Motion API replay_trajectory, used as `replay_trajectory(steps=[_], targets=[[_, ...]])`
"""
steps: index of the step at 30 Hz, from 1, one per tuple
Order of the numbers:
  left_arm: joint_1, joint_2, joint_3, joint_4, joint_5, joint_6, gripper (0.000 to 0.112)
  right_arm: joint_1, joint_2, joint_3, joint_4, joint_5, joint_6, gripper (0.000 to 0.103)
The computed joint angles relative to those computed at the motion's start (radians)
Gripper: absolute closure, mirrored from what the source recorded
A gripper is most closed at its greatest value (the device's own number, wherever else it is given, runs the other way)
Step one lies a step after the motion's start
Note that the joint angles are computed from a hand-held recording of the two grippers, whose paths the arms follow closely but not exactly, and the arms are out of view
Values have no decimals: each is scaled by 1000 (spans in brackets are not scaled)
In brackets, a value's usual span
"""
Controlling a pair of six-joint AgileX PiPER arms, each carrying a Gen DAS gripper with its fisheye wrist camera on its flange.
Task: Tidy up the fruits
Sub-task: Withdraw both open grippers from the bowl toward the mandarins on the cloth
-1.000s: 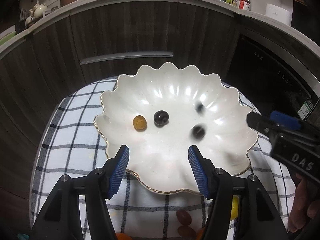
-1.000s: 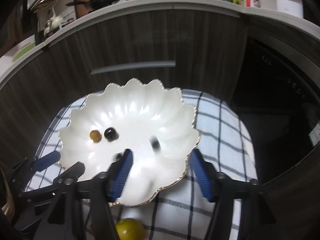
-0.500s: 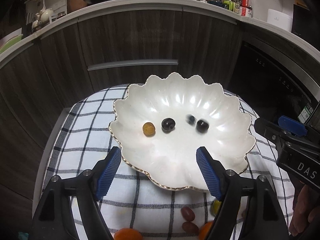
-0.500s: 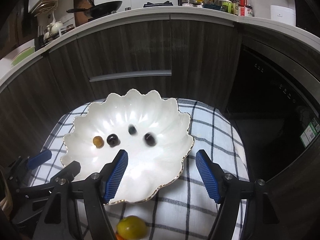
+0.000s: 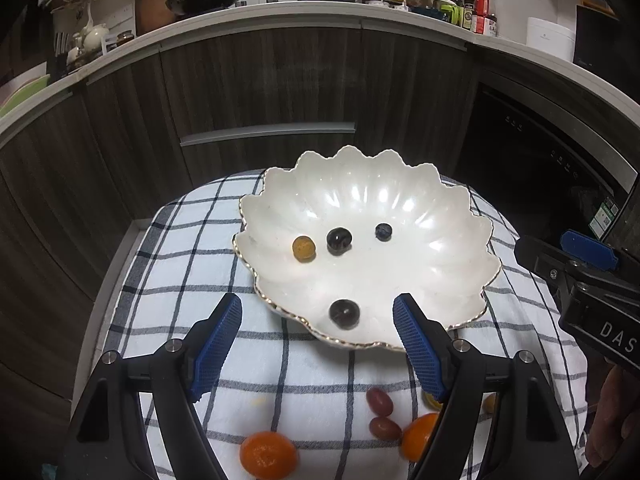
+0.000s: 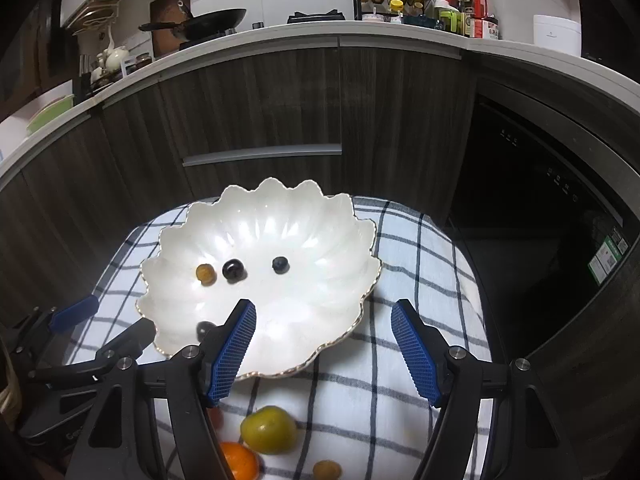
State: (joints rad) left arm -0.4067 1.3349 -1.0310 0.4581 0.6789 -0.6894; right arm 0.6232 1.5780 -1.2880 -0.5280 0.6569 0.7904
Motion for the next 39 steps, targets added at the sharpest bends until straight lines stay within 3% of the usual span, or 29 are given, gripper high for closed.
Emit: replay_trajectory(steps=[20, 39], targets=[[-7, -152, 154, 38, 6, 2, 35, 123, -61, 100, -124, 50, 191, 32], [54, -317, 339, -12, -29, 101, 35, 284, -38, 154, -214, 99, 369, 32]])
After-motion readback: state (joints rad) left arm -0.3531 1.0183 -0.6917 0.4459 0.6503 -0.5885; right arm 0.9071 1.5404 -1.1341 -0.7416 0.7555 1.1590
